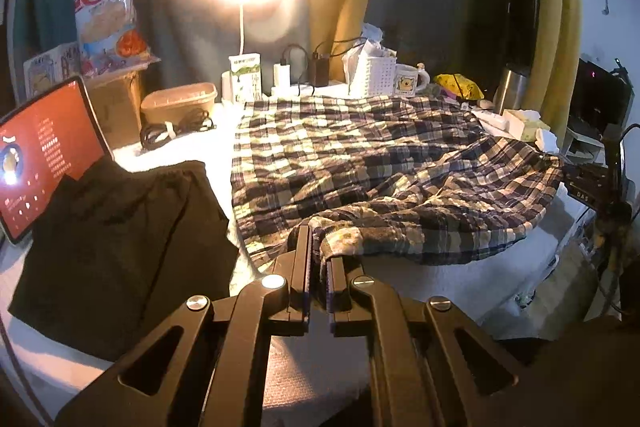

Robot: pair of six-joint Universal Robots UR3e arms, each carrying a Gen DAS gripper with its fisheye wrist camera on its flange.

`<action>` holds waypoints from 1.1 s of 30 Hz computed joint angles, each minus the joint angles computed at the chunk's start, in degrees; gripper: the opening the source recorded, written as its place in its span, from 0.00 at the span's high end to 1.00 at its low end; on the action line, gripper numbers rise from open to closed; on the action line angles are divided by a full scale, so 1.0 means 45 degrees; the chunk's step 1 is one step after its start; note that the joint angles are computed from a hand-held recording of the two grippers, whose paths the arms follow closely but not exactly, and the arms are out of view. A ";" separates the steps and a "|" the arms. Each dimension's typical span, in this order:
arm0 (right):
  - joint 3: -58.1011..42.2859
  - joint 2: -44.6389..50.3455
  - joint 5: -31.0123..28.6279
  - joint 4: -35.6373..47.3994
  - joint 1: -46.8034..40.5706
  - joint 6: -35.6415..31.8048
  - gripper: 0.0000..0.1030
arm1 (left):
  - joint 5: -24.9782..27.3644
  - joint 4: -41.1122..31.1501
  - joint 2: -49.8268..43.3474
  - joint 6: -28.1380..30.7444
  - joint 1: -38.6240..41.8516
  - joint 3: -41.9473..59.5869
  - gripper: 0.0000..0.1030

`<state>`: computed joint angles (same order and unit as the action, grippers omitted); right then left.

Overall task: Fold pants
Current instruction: 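Lift the gripped pants edge with both tools and fold it over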

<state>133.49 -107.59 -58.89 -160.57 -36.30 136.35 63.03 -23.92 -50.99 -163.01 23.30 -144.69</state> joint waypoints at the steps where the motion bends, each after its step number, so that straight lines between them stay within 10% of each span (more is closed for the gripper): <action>1: -0.0098 -0.0058 0.0037 0.0145 -0.0036 0.0015 0.75 | 0.0088 0.0086 -0.0081 -0.0040 -0.0111 0.0103 0.96; 33: -0.6979 0.4305 -0.1987 0.0654 0.2665 0.3759 0.75 | 0.1381 0.4257 -0.6628 -0.1286 -0.1608 0.5165 0.96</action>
